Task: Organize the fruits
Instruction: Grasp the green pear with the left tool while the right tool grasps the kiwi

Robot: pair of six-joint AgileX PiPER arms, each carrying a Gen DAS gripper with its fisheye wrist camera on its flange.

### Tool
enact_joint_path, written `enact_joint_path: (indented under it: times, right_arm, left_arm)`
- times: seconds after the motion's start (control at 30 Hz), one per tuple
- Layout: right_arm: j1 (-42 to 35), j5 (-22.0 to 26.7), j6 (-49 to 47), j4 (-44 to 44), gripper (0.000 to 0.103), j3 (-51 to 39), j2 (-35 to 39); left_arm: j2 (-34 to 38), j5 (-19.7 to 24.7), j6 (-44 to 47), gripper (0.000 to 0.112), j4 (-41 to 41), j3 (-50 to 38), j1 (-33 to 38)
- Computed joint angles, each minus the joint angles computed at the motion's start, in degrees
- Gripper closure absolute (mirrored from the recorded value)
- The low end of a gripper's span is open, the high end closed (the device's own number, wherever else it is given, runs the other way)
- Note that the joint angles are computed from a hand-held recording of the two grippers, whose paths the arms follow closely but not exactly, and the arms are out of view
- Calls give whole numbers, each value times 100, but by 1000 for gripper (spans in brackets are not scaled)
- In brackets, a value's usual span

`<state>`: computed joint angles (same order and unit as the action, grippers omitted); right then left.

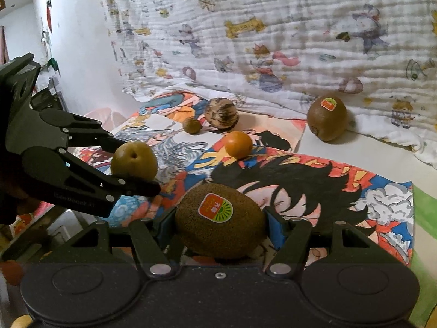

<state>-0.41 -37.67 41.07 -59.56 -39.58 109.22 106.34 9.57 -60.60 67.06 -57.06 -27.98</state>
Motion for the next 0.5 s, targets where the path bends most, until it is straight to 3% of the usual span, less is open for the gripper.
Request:
enact_joint_path:
  times: [0.27,0.5]
  right_arm:
    - [36,-164,132,-274,35,399,-483]
    - [87,-187,57,-374,35,910,-977]
  left_arm:
    - [-614,-173,-575,47,470,593,-21]
    - [-1278,-107,-1699,47,1347,1340,-172]
